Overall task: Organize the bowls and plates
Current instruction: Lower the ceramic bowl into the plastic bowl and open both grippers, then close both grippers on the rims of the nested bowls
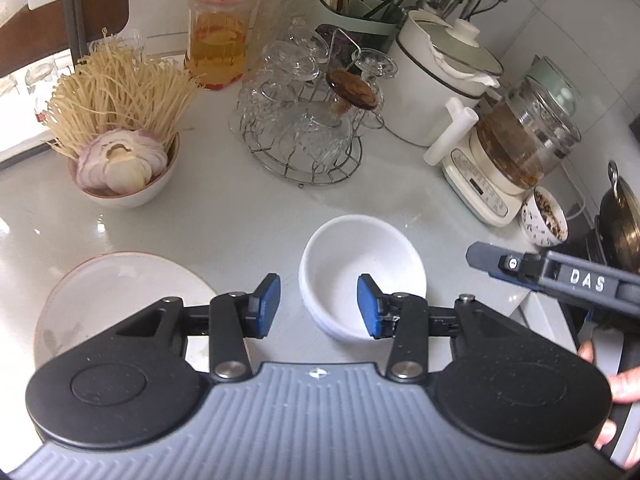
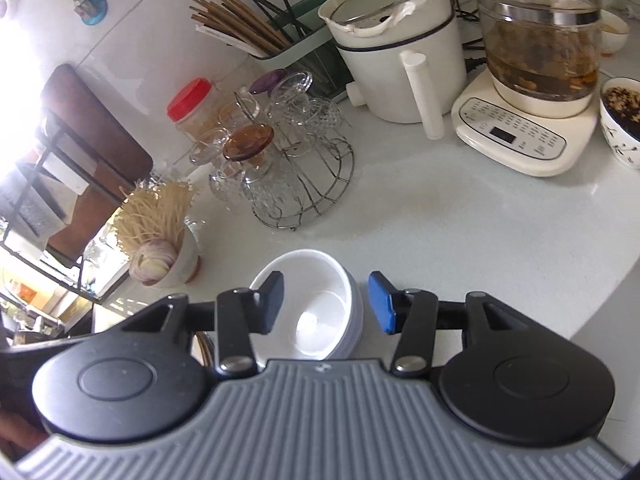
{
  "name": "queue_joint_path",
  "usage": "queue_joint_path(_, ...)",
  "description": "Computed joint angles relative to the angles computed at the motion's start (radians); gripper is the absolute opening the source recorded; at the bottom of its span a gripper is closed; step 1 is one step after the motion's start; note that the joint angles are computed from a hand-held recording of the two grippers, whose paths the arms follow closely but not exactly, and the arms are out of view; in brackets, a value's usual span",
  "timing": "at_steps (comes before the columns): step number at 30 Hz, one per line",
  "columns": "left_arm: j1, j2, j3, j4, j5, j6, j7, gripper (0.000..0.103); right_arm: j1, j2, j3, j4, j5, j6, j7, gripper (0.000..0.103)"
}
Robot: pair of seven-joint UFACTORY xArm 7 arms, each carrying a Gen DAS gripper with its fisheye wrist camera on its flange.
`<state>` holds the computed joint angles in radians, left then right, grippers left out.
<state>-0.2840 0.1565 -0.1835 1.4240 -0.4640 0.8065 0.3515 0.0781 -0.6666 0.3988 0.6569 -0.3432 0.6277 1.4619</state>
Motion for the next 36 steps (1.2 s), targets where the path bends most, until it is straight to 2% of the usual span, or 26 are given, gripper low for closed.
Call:
queue_joint_path(3, 0.007, -0.009, 0.001, -0.025, -0.013, -0.005, 0.030, 0.048, 0.000, -0.006, 0.006, -0.004, 0.006, 0.011, 0.019, 0.050)
queue_joint_path(8, -0.001, -0.002, 0.003, -0.042, 0.010, -0.028, -0.006, 0.048, 0.021, -0.008, -0.021, -0.016, 0.028, 0.030, -0.002, 0.051)
queue_joint_path(9, -0.001, 0.003, 0.001, -0.041, 0.002, -0.028, -0.009, 0.048, 0.020, -0.005, -0.026, -0.018, 0.028, 0.029, -0.007, 0.061)
queue_joint_path(11, -0.007, 0.022, -0.003, -0.028, 0.005, -0.029, -0.033, 0.048, 0.017, -0.004, -0.042, -0.034, 0.030, 0.008, -0.017, 0.072)
queue_joint_path(12, -0.011, 0.032, -0.004, -0.021, 0.014, -0.031, -0.046, 0.048, 0.021, -0.003, -0.058, -0.046, 0.039, -0.011, -0.027, 0.073)
queue_joint_path(19, -0.048, 0.073, -0.009, -0.001, 0.101, -0.060, -0.172, 0.048, 0.055, 0.032, -0.177, -0.109, 0.167, -0.144, -0.154, 0.073)
queue_joint_path(23, -0.040, 0.100, -0.022, 0.022, 0.079, -0.046, -0.194, 0.048, 0.067, 0.072, -0.212, -0.119, 0.229, -0.190, -0.238, 0.073)
queue_joint_path(28, -0.051, 0.137, -0.020, 0.057, 0.108, -0.026, -0.245, 0.048, 0.117, 0.130, -0.279, -0.130, 0.345, -0.262, -0.351, 0.061)
queue_joint_path(31, -0.049, 0.161, -0.026, 0.078, 0.101, -0.010, -0.261, 0.048, 0.123, 0.169, -0.280, -0.113, 0.365, -0.273, -0.420, 0.057)
queue_joint_path(36, -0.067, 0.198, -0.020, 0.115, 0.157, 0.007, -0.308, 0.047, 0.181, 0.213, -0.341, -0.124, 0.500, -0.319, -0.507, 0.037)
